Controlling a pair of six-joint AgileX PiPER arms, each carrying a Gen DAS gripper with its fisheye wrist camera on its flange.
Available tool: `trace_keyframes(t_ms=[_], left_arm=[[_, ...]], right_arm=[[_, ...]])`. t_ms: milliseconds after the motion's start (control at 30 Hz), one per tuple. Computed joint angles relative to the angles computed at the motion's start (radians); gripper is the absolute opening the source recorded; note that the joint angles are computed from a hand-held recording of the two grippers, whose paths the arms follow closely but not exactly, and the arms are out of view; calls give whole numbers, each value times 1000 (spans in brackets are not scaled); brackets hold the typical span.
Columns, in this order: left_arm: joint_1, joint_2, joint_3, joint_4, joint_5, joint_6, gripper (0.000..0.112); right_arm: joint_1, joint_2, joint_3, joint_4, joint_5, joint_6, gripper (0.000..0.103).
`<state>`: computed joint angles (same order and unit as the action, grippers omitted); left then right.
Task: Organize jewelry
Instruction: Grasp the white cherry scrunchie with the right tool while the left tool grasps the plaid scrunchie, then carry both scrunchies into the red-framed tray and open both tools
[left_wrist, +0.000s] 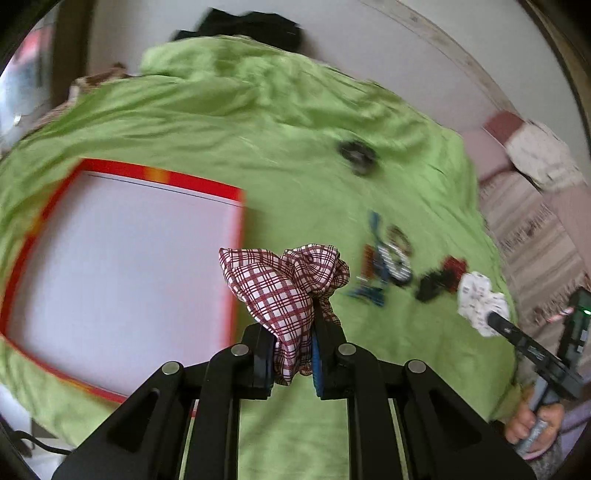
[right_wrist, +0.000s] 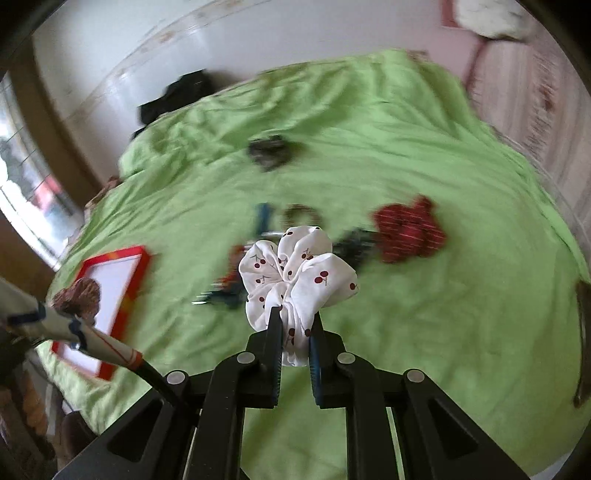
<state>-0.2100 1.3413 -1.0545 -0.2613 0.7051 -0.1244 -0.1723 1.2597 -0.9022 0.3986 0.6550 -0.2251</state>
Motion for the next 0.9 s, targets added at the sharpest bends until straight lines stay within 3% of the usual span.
trace_keyframes(t_ms=[167,433,600,733,833,900], left_arm=[[177,39,-42,-35,40,138,14],[352,297,-245,-72,91,267,14],[418,454,-387,-93,108,296,15],[451,559,-485,-89,119,282,15],[458,598,-522,-87,117,274,16],[455,596,-515,-69,91,260,24]], right_arm=[[249,141,-158,-60,25,149,13],[525,492,-530,-98,54,274,13],[607,744,-835,-108,138,310,13],[652,927,-1065,-200,206,368,13],[650,996,-1143,-220,237,386,15],[649,1032,-1196,-242,256,407,18]])
